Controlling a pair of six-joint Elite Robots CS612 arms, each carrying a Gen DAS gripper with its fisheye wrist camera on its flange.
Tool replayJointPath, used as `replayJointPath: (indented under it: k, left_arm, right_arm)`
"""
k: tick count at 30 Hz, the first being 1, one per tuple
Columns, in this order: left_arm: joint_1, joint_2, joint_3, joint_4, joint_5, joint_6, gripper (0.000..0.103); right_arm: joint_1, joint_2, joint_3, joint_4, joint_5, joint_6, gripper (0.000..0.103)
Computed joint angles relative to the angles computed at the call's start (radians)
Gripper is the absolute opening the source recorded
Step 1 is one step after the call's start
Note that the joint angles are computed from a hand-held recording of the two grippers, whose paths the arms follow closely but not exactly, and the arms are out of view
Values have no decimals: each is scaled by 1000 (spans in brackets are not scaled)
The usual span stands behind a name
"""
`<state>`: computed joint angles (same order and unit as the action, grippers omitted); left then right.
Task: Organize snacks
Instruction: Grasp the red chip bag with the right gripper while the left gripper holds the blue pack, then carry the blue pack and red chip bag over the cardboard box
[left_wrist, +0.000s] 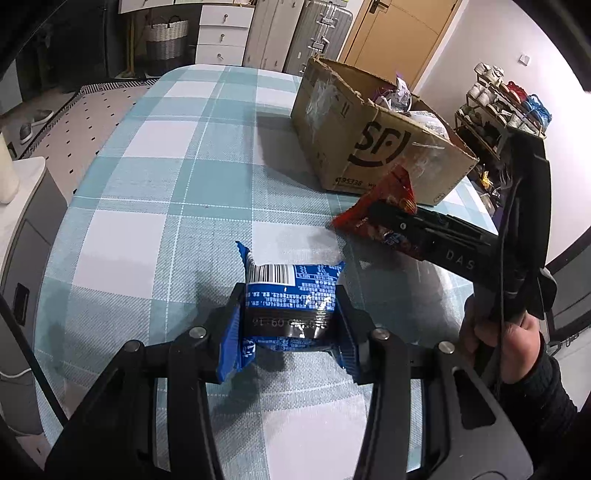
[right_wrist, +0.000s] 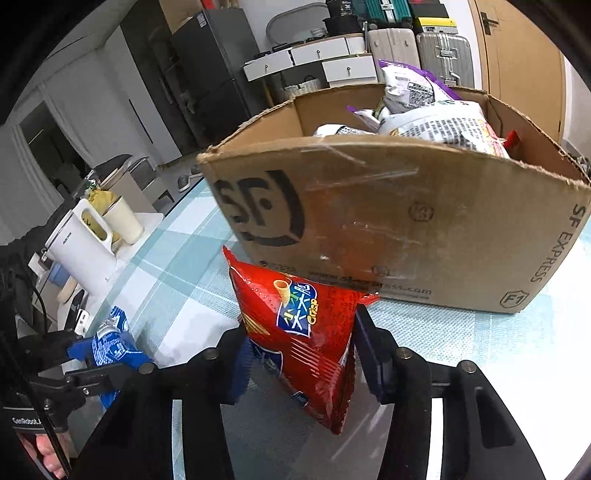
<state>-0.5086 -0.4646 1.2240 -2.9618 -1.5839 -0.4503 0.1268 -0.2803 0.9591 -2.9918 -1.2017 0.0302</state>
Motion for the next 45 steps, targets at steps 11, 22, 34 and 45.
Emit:
replayJointPath:
  k: [11,22,34,45]
  left_arm:
    - [-8,-22,25,-32,24,3,42]
    - [-19,-33,-10,-41,38,45,42]
    - [-28,-3,-157,13,28,95,42]
    - [-20,66,-374,153,38,129,42]
  right_arm:
    - [-22,-56,126,-134,71,58,49]
    - [-60,-132,261,-312,146,149,49]
    - [-93,-182,272,-375,170,179,49]
    - [-110,-194,200,-347,150,169,49]
